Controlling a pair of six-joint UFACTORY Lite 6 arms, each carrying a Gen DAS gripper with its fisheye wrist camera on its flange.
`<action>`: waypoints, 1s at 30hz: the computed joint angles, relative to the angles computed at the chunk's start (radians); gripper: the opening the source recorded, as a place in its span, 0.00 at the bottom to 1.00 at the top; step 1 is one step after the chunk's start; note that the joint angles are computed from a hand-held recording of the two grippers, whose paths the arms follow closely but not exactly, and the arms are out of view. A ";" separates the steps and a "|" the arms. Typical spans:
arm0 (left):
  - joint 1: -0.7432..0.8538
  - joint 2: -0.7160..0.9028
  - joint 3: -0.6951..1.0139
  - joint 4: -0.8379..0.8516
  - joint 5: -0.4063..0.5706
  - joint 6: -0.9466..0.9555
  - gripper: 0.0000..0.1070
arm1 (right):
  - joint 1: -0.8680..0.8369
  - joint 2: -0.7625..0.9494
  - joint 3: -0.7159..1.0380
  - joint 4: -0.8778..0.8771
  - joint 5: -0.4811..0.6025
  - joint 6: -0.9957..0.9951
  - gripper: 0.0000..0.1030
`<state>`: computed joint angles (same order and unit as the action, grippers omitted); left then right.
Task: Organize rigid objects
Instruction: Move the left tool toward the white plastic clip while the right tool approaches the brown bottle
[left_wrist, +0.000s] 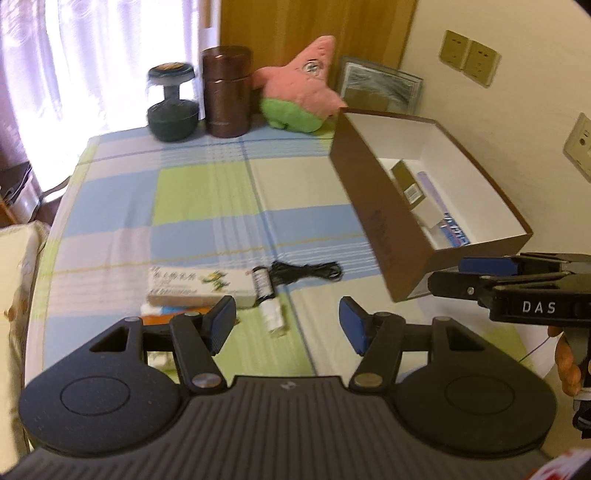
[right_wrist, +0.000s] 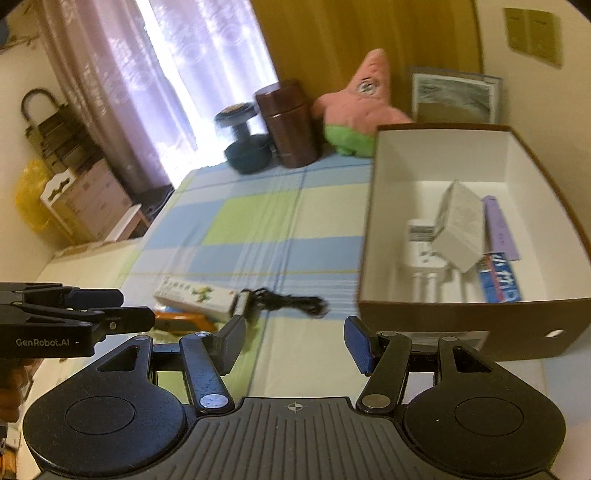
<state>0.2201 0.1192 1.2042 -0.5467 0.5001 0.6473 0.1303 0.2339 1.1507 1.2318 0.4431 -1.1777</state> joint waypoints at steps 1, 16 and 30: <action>0.011 -0.009 -0.017 0.001 -0.004 0.001 0.54 | 0.013 0.005 -0.002 0.007 -0.006 -0.008 0.55; 0.157 -0.077 -0.232 0.119 -0.104 -0.089 0.54 | 0.183 0.165 0.060 0.036 -0.050 -0.036 0.55; 0.165 0.009 -0.250 0.095 -0.229 -0.054 0.54 | 0.257 0.336 0.188 0.050 -0.112 -0.040 0.55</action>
